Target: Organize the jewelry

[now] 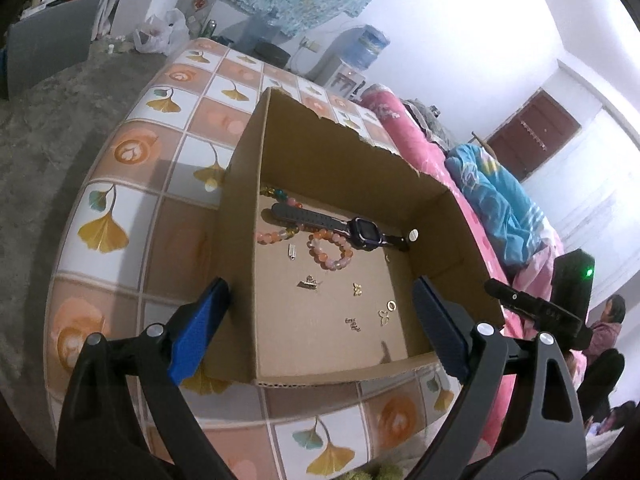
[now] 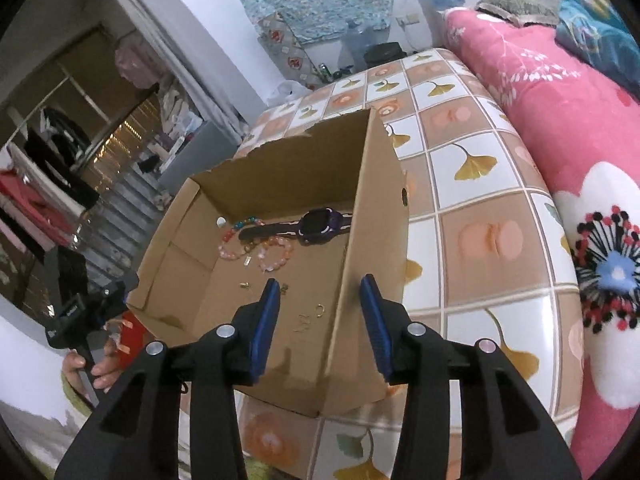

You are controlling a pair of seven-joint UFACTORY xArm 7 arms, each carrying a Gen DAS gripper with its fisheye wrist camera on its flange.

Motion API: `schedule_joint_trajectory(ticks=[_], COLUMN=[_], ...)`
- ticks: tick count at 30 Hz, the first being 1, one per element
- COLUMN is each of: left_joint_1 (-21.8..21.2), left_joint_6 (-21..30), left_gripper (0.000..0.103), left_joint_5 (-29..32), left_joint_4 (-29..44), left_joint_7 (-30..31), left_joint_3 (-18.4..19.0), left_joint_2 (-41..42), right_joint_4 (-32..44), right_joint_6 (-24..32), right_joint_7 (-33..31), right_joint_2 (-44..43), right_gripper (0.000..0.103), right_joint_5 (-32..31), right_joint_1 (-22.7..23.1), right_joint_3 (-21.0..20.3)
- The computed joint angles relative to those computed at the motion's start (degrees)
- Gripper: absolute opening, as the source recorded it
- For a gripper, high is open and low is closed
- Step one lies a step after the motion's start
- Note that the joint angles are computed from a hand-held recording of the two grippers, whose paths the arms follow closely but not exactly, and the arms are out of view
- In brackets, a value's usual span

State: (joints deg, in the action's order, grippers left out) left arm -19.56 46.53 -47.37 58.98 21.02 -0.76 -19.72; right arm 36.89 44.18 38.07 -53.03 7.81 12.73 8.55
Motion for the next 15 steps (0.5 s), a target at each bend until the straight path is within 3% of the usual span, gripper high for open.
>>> schedule_joint_trajectory(ticks=[9, 15], left_joint_1=[0.14, 0.87], left_joint_6=[2.59, -0.59], left_gripper=[0.089, 0.089], left_joint_5=[-1.32, 2.05], left_joint_4=[-4.00, -5.22], left_joint_7=[-0.07, -2.54], left_joint_3=[1.28, -0.53], left_joint_2=[-3.60, -5.43], right_joint_4=[0.51, 1.47], right_joint_6=[4.36, 6.76], right_joint_7=[1.08, 2.39], right_joint_2=[-1.66, -1.92], right_gripper=[0.044, 0.054], right_joint_5=[-0.38, -2.92], right_joint_1=[0.51, -1.13], right_joint_3=[1.31, 3.52])
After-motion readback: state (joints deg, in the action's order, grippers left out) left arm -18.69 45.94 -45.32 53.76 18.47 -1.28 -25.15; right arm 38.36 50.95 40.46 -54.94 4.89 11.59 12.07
